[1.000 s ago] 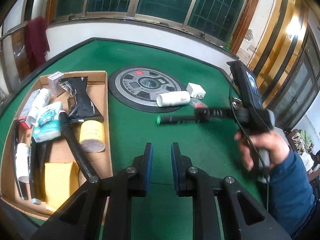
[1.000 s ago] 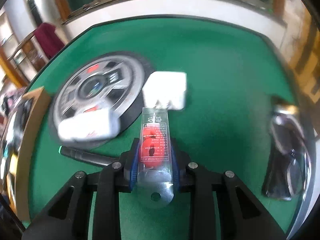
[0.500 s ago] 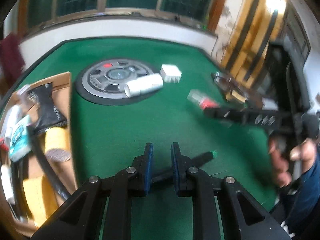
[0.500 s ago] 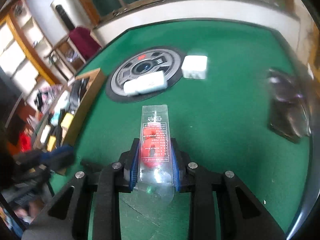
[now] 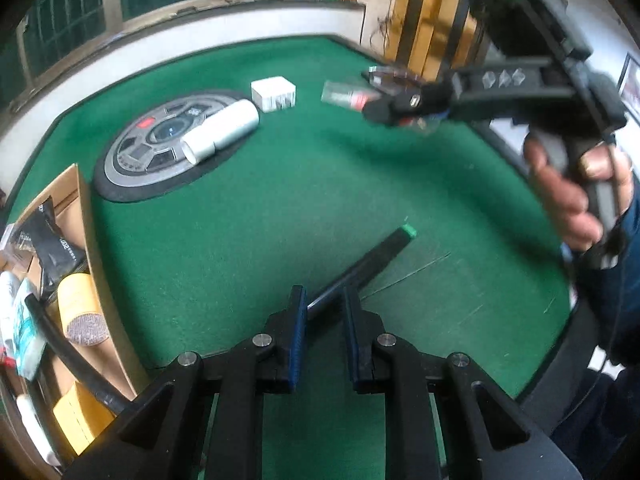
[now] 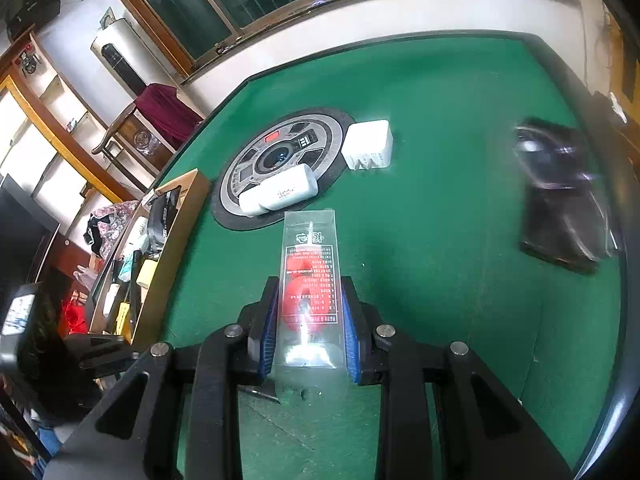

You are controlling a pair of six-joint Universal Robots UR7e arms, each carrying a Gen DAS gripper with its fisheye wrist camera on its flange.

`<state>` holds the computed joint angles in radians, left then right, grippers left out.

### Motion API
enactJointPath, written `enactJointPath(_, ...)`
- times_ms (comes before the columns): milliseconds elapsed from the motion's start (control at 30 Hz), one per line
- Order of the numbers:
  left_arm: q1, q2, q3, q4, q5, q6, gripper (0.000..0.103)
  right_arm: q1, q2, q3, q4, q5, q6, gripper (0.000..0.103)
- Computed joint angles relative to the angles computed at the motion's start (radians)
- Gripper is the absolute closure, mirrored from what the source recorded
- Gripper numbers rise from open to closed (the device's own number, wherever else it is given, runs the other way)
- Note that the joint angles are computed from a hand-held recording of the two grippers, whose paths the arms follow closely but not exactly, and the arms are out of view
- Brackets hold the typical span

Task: Organize objects
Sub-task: 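Grasp the clear red blister pack with the right gripper while the left grasps a green-capped marker, then carry the blister pack and green-capped marker into the tray and release them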

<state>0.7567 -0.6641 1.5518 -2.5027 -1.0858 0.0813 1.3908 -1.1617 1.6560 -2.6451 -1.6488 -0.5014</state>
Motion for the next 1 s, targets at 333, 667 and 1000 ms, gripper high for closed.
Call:
enactJointPath(333,0.007,0.032,-0.056,0.105,-0.019,0.064,0.069,-0.002,0.003,-0.001,0.002,-0.012,0.009,0.078)
enactJointPath(667,-0.059,0.088,0.004,-0.062,0.218,-0.152,0.091,0.000,0.009,-0.003,-0.006,-0.026,0.010,0.078)
enactJointPath(1000,-0.026,0.052,0.056,-0.217,0.105,-0.320,0.091,0.009,0.008,0.012,-0.027,-0.036,-0.012,0.078)
